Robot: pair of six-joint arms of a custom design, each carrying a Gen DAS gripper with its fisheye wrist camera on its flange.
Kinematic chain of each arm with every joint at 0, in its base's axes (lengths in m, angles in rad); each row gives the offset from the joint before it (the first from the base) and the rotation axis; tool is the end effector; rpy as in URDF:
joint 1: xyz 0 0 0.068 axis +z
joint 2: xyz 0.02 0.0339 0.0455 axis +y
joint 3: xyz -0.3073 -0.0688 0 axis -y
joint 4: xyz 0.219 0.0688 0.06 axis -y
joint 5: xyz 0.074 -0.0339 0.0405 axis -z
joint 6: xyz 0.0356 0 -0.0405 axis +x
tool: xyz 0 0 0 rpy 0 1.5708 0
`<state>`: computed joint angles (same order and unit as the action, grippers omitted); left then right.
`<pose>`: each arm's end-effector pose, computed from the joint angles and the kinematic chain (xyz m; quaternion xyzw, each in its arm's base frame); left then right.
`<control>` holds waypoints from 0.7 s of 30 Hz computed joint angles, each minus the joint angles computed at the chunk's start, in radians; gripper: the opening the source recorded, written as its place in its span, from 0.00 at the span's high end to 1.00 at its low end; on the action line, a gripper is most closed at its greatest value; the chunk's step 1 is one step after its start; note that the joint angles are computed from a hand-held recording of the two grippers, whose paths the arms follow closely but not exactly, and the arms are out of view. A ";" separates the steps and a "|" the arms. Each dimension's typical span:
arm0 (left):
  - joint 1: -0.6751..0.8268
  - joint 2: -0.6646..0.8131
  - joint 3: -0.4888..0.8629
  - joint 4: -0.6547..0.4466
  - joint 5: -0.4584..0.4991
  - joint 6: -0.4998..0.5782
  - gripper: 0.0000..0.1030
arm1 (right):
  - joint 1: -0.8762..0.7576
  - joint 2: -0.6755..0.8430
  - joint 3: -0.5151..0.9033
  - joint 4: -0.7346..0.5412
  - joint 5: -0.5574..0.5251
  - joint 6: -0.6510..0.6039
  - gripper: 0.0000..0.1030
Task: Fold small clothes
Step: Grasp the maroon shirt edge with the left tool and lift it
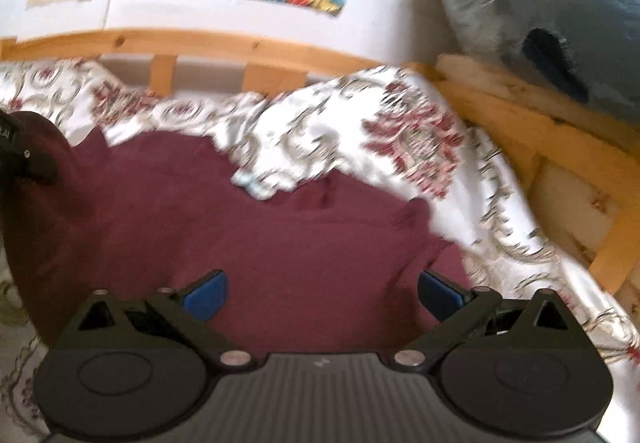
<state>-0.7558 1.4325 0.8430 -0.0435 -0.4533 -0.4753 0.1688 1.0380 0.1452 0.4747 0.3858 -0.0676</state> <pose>0.2134 -0.1797 0.2833 0.0210 0.8749 -0.0906 0.4753 0.1459 0.0113 0.2018 0.0067 0.8295 -0.1335 0.5423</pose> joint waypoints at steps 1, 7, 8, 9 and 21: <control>-0.011 0.009 0.032 -0.007 0.018 0.043 0.81 | -0.042 -0.011 0.002 0.007 -0.019 -0.014 0.00; -0.150 0.045 0.127 0.046 0.044 0.345 0.81 | -0.463 -0.057 0.031 0.012 -0.262 -0.063 0.00; -0.177 0.045 0.122 0.071 0.059 0.392 0.81 | -0.546 -0.050 0.045 -0.003 -0.325 -0.055 0.00; -0.202 0.048 0.119 0.081 0.066 0.424 0.81 | -0.621 -0.041 0.055 -0.015 -0.388 -0.048 0.00; -0.343 0.128 0.074 0.013 0.116 0.510 0.79 | -0.871 0.024 0.094 -0.058 -0.652 0.008 0.00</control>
<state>-1.0984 1.5607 0.9167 -0.0308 -0.3372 0.0347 -0.7027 1.0624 0.2396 0.4166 -0.2660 -0.0594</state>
